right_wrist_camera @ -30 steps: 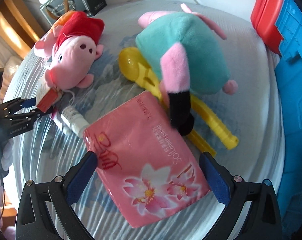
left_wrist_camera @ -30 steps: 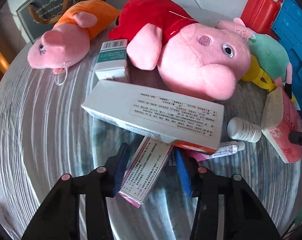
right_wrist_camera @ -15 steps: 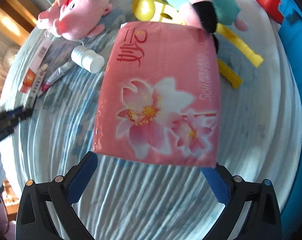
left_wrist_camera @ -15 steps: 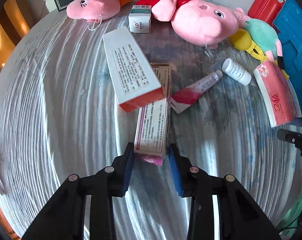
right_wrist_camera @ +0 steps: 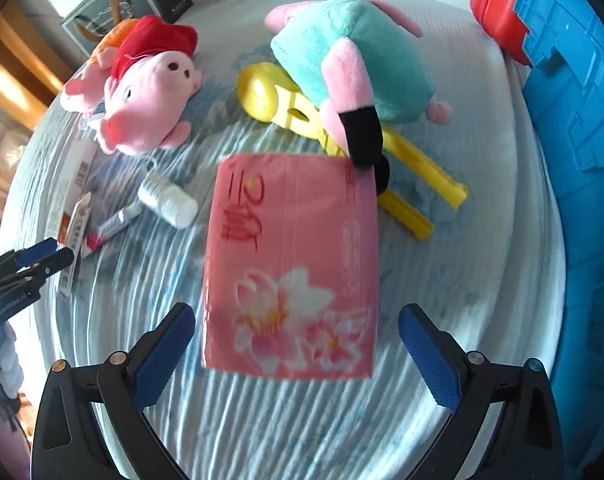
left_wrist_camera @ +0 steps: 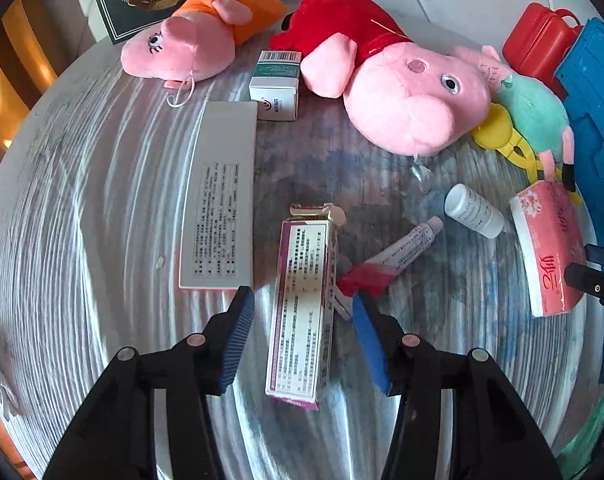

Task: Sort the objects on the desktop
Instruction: 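Grasp the pink tissue pack with the right tool while the left tool grasps a white medicine box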

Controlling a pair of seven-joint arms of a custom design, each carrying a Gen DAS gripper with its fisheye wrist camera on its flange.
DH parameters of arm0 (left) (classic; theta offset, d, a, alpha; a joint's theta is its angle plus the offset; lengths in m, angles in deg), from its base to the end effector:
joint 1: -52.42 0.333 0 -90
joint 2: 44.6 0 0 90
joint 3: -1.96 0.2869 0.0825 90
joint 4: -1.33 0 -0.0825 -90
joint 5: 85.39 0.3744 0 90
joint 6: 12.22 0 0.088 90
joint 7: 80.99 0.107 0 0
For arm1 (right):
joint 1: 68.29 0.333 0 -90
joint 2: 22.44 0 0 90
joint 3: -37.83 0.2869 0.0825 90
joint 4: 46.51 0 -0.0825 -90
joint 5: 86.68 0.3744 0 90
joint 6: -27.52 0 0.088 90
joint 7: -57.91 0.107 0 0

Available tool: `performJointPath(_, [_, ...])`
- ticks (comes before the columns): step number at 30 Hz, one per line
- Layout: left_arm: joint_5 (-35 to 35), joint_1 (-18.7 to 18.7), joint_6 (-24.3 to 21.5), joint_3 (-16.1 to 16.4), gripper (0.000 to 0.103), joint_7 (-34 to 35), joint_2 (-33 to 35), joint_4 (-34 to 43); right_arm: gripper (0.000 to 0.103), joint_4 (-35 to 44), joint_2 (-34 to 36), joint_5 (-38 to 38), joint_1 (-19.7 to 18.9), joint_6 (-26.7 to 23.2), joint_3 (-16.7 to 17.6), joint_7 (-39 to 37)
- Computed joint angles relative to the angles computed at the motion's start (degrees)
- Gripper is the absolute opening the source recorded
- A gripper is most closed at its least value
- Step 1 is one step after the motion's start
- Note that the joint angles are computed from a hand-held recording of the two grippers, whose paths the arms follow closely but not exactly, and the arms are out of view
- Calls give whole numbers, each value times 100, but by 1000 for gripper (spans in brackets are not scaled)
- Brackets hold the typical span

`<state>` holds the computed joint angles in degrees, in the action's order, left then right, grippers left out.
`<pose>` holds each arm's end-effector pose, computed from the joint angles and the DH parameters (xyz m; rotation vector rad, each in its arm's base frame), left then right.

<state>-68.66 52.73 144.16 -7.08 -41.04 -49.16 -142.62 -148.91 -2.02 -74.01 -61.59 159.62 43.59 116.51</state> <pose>0.4728 -0.0832 0.3168 -2.4558 1.5085 -0.3423 0.6261 0.1382 0.3497 -2.5586 1.3155 -0.0132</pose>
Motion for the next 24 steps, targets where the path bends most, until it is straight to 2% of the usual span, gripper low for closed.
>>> performJointPath(3, [-433, -14, 77, 114, 50, 313, 338, 164, 103, 250, 265, -229, 145, 25, -28, 298])
performJointPath(4, [-185, -2, 209, 133, 52, 113, 332, 130, 103, 333, 337, -301, 173, 3, -33, 378])
performJointPath(7, [-130, -50, 223, 163, 51, 159, 377, 143, 103, 538, 519, -366, 177, -107, 2, 500])
performJointPath(9, [39, -81, 197, 158, 40, 52, 350, 109, 103, 647, 627, -399, 177, -185, 13, 576])
performJointPath(10, [-87, -100, 246, 157, 30, 148, 315, 52, 103, 689, 670, -407, 170, -214, 19, 601])
performJointPath(11, [-222, -113, 311, 156, 29, 217, 276, -14, 103, 720, 705, -398, 156, -234, 31, 614])
performJointPath(12, [-272, -115, 359, 148, 29, 208, 242, -72, 103, 725, 721, -388, 142, -229, 40, 624])
performJointPath(19, [610, -12, 249, -94, 28, -701, -163, -303, 103, 537, 538, -320, 81, -62, 72, 573])
performJointPath(21, [655, 3, 184, -181, 28, -810, -342, -373, 90, 366, 380, -299, 66, 80, 93, 476])
performJointPath(24, [880, 81, 34, -365, 28, -1029, -637, -442, 89, 71, 148, -447, 141, 289, 47, 451])
